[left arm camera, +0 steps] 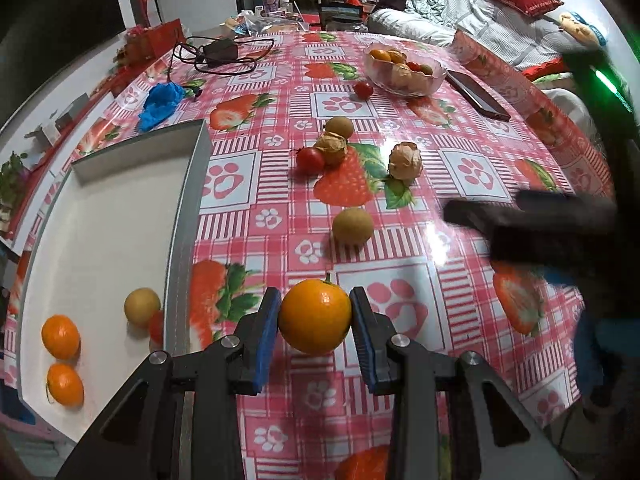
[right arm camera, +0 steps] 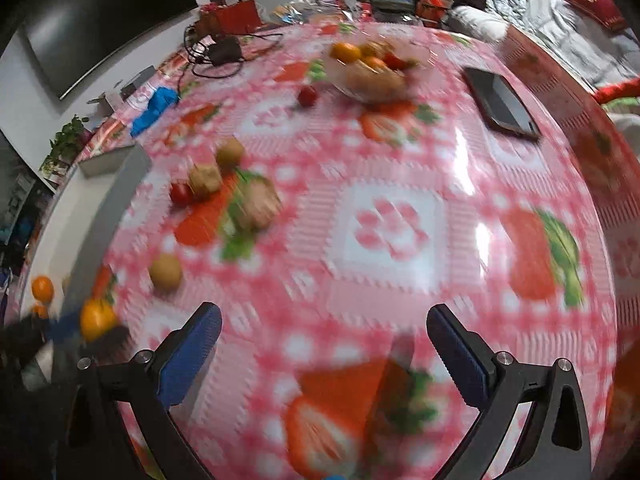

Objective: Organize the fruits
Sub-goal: 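Grasp a papery brown fruit from the pile with the right tool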

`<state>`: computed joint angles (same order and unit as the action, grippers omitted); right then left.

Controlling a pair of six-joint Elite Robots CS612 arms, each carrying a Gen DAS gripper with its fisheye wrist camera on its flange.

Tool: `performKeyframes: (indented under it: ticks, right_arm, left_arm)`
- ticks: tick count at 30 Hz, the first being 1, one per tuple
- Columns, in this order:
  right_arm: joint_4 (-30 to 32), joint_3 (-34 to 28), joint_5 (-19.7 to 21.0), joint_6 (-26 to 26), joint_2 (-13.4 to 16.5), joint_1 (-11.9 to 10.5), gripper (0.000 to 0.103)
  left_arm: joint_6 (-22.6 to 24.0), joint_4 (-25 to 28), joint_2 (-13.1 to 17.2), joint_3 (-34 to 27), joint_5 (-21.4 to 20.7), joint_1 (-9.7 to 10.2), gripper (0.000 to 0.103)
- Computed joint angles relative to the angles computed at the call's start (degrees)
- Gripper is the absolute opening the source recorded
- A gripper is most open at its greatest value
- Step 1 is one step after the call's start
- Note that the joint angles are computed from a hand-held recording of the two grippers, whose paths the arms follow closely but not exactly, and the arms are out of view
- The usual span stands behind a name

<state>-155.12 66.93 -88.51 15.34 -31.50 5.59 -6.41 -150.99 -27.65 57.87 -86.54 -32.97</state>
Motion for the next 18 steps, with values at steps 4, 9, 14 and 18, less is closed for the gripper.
performKeyframes:
  ticks: [4, 9, 14, 18]
  right_arm:
    - [3.5, -8.0, -1.4, -1.7, 3.9, 0.8, 0.103]
    - [9.0, -15.8, -2.4, -2.6, 8.0, 1.4, 0.068]
    - [7.3, -15.4, -5.0, -4.7, 8.1, 1.9, 0.031]
    - [4.3, -10.2, 0.4, -1.1, 5.5, 0.7, 0.030]
  left_arm:
    - [-0.3, -1.0, -1.0, 1.9, -0.8, 0.43, 0.038]
    - [-1.4, -1.6, -1.9, 3.3, -1.6, 1.12, 0.038]
    - [-2.9, -3.2, -2.5, 4.4, -2.4, 1.61, 0.038]
    - [-3.5, -4.7, -3.1, 5.6, -2.7, 1.73, 0.038]
